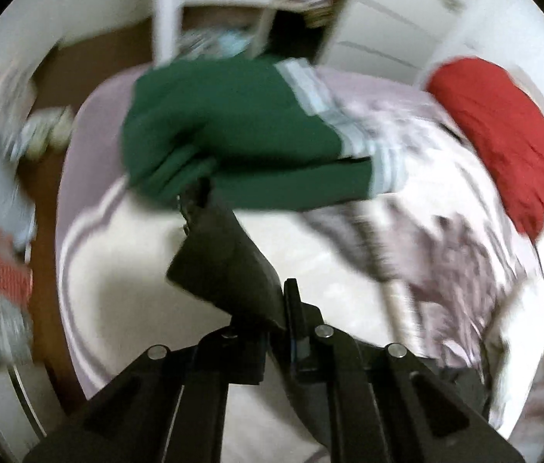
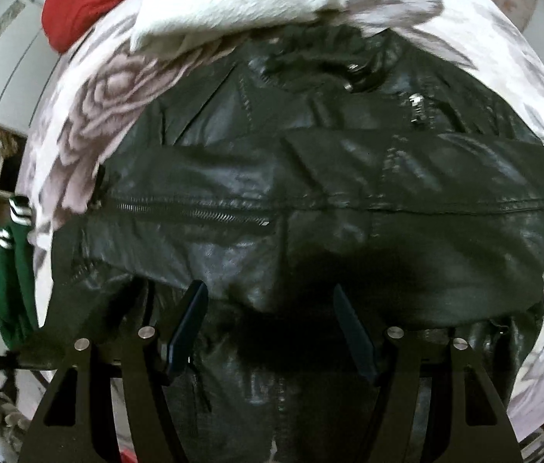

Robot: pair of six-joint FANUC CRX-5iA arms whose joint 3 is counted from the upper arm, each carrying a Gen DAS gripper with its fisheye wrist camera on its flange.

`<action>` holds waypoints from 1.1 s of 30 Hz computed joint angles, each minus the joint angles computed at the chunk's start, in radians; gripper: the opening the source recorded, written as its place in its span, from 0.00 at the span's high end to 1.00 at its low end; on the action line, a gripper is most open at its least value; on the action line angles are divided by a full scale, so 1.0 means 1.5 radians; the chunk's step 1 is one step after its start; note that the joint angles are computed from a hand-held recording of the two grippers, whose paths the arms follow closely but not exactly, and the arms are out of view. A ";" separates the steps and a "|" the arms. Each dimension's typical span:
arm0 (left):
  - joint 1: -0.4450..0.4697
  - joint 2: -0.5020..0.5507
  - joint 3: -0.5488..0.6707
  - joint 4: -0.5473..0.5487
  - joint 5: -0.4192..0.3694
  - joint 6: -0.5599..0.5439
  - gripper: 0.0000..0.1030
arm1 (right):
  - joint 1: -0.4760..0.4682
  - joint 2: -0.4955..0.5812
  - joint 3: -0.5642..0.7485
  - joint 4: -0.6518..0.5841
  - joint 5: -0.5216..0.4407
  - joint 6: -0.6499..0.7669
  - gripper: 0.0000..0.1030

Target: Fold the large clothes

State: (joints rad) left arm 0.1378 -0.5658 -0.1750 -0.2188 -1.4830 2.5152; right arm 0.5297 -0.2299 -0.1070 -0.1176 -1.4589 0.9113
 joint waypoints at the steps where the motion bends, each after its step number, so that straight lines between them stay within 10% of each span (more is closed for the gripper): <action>1: -0.020 0.011 0.021 -0.014 0.000 -0.015 0.95 | -0.008 -0.003 0.001 -0.002 0.002 0.003 0.33; 15: -0.450 0.398 0.394 -0.063 0.092 -0.164 0.95 | -0.176 -0.069 0.009 -0.031 0.005 0.028 0.33; 25: -0.555 0.668 0.571 0.078 0.049 -0.296 0.90 | -0.381 -0.107 -0.025 -0.026 -0.081 0.128 0.32; 33: -0.552 0.621 0.543 0.054 0.021 -0.242 0.72 | -0.521 -0.053 0.052 -0.125 -0.136 0.228 0.32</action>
